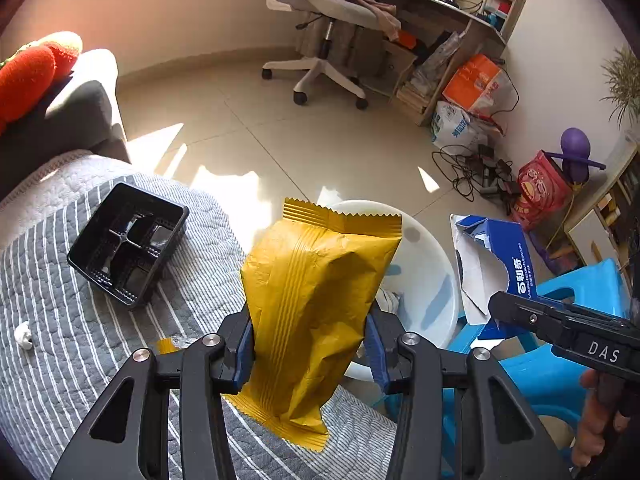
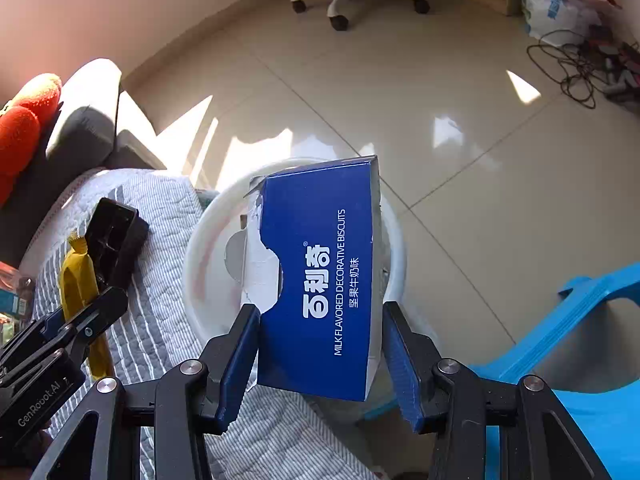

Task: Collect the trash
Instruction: 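Lift the yellow wrapper and blue box and carry them toward the wastebasket, then open the left tool dropping the wrapper while the right tool drops the box into the wastebasket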

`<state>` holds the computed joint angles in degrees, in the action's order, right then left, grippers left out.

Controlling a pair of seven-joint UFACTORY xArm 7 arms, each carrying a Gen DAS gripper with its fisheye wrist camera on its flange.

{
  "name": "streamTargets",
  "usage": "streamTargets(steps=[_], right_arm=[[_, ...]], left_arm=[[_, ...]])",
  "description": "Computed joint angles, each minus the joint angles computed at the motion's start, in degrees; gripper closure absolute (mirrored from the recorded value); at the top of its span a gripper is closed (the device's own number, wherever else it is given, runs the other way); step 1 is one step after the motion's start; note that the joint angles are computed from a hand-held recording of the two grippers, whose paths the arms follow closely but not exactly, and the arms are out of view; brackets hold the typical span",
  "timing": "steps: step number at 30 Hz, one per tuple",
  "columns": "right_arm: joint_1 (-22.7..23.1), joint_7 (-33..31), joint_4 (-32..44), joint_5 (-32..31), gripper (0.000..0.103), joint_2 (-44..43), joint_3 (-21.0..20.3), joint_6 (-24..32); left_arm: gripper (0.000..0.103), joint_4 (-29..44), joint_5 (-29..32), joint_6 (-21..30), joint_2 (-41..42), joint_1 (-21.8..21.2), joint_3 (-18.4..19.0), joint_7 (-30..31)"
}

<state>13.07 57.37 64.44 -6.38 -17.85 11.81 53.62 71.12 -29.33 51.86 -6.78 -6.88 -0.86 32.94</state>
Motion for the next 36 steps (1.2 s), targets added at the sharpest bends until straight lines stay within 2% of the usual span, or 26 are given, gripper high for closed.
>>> streamTargets(steps=[5,9,10,11,12,13,14,20,25,31,36], right_arm=[[-0.92,0.00,-3.12,0.25,0.050,-3.21,-0.76,0.91],[-1.67,0.02,-4.18,0.41,0.050,-4.09,-0.80,1.20],[-1.81,-0.01,-4.22,0.42,0.050,-4.10,-0.77,1.24],[-1.92,-0.05,-4.36,0.44,0.050,-4.19,-0.78,1.20],[-2.05,-0.06,-4.42,0.46,0.050,-4.15,-0.80,1.07],[-2.17,0.05,-4.36,0.40,0.050,-4.04,-0.72,1.00],[-2.28,0.21,-4.06,0.25,0.050,-3.72,-0.58,0.98],[-2.27,1.12,-2.52,-0.35,0.050,-1.90,-0.26,0.74],[-1.93,1.99,-0.30,-1.49,0.049,0.51,0.09,0.68],[-1.15,4.05,1.98,-3.42,0.047,3.71,0.29,-0.18],[-0.42,5.89,3.16,-4.81,0.031,4.74,0.31,-1.20]], left_arm=[[0.055,-0.75,-4.96,-3.22,1.97,-1.67,-1.27,1.74],[0.054,-1.32,-11.40,-5.19,3.33,-2.23,-1.40,6.72],[0.053,-1.81,-12.20,-6.69,3.27,-2.28,-1.60,7.56],[0.044,-1.93,-13.59,-7.49,3.42,-2.37,-1.66,9.15],[0.038,-1.99,-13.04,-8.46,3.51,-2.36,-1.86,9.06],[0.026,-2.16,-11.24,-10.17,3.58,-2.33,-2.16,7.66],[0.018,-2.36,-9.87,-11.56,3.56,-2.28,-2.31,6.46],[0.017,-1.97,-3.73,-11.48,3.34,-0.97,-1.52,1.24],[0.014,-3.11,4.81,-11.01,2.06,0.85,-0.53,-2.62],[0.011,-3.27,7.79,-7.89,0.61,3.32,1.36,-2.79],[0.007,-3.04,8.77,-5.49,-0.32,5.53,3.22,-1.76]])
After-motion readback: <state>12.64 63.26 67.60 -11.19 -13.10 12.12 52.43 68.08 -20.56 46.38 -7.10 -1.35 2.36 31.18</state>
